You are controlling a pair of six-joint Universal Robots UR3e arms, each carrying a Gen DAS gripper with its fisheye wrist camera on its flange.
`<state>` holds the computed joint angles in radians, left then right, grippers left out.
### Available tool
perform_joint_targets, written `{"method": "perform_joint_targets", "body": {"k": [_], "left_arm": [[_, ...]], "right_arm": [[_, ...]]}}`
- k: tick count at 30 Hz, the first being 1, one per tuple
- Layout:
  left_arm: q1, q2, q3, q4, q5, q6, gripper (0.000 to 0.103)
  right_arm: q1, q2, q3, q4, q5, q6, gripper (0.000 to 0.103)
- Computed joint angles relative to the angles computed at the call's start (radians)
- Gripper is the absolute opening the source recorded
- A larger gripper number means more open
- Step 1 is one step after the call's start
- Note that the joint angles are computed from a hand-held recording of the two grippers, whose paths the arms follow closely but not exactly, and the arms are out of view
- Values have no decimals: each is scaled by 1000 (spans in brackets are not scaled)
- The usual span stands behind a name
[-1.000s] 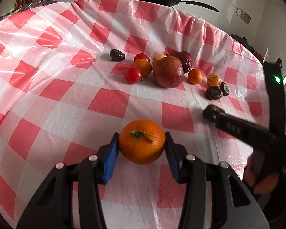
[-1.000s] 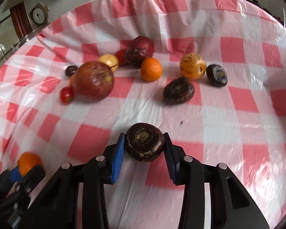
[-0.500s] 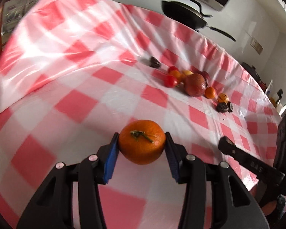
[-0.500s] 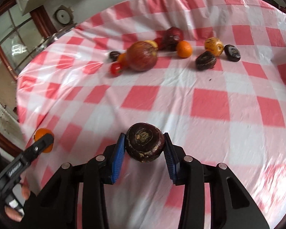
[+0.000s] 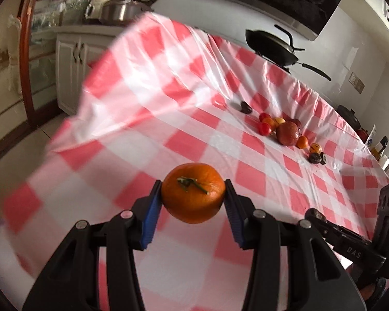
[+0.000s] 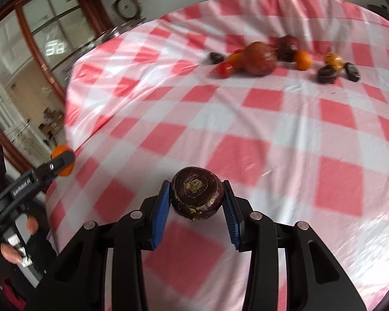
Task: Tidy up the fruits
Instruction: 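Carry both fruits to the white box and lower them inside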
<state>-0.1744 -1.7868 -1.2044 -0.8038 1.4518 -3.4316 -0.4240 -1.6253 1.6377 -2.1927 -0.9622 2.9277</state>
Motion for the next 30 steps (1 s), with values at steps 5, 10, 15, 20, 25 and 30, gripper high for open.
{"method": "perform_joint_targets", "body": {"k": [5,10,15,20,25,30], "left_arm": [[82,209,-206,27,44,109,47],[204,430,-425,28,30,222,47],[414,685,-655,-83,-80,366,47],[694,935,-821,-308,-224,552,47],[814,996,-952,-368,-176,657,47],[761,758,-1006,-268,-34,552,47]], "right_arm": [[93,-37,24,-16,16,-29,40],[214,-30,15,-40,47,-56,40],[366,14,-18,-62,44,-76,40],[572,87,-115,-9,24,-160,40],[823,264,-263,79,-133,-240,40],[992,537,-474,203,-357,-246,40]]}}
